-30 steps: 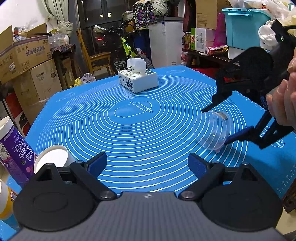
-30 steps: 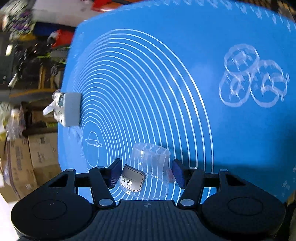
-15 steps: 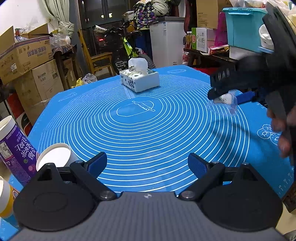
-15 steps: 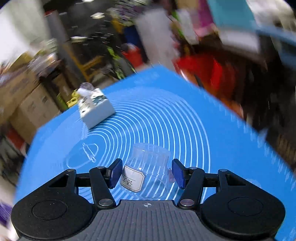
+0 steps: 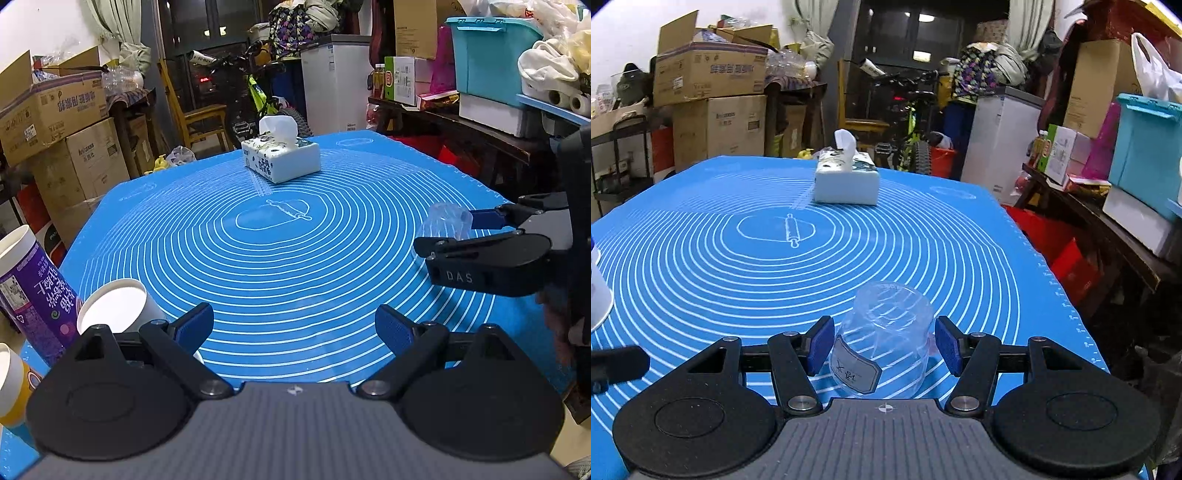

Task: Flip cup upside down
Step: 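Lift the cup with the right gripper, turn it rim-down, lower onto mat, then open the right gripper to release the upside-down cup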

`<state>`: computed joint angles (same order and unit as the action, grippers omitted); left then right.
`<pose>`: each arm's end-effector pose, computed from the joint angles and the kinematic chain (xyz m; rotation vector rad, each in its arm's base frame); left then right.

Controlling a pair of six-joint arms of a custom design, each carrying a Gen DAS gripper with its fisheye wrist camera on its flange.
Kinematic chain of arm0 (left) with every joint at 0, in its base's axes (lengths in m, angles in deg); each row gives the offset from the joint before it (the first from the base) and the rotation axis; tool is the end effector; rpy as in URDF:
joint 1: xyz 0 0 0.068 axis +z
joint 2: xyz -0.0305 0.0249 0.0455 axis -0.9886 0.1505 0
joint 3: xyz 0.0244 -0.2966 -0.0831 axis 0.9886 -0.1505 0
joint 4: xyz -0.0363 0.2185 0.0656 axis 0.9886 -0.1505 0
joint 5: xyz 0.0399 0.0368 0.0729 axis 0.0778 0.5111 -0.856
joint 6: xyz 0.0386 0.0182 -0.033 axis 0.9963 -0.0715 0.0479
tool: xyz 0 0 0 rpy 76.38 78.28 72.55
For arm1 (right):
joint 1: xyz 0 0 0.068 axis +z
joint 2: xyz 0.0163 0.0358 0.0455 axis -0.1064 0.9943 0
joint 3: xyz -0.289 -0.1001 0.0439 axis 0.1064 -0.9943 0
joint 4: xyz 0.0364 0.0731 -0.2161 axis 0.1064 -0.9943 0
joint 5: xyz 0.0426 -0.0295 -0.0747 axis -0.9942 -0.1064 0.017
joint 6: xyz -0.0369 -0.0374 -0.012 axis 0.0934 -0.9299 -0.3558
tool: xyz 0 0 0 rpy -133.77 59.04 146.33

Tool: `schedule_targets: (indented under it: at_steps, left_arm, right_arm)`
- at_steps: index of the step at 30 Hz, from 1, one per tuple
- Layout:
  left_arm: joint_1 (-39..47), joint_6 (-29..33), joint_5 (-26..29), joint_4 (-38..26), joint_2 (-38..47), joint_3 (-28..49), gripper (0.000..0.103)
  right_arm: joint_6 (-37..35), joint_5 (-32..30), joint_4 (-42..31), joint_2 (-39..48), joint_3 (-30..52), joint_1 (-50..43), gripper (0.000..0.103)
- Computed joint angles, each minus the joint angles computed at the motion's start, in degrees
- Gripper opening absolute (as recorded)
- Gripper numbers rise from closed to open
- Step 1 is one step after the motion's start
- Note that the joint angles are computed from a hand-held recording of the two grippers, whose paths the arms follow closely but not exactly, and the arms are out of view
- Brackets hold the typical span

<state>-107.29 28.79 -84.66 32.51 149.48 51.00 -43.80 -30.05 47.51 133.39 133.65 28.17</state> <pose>0.3156 -0.1536 0.0516 0.6590 2.0820 -0.1669 0.3231 0.1931 0.0144 0.1309 2.1344 -0.2121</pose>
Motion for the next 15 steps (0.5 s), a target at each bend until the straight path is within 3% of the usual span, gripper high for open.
schedule_targets:
  at_steps: [5,8,11,15]
  left_arm:
    - [-0.4,-1.5,-0.6,0.3,0.1,-0.3,0.094]
    - [-0.8,-3.0,-0.7,-0.5,0.0,-0.3,0.094]
    - [-1.9,-3.3,-1.9,0.8,0.0,-1.2,0.094]
    - [-4.0,-4.7,-5.0,3.9,0.1,-3.4,0.094]
  right_arm:
    - [0.1,-1.2,3.6,1.0,-1.0,-0.4,0.065]
    - [0.6,-2.3,3.5,1.0,-0.7,-1.1,0.072]
    - [1.5,-3.6,4.2,0.1,-2.2,-1.2,0.083]
    - [0.2,-0.4,7.9,-1.7,-6.5,0.5,0.098]
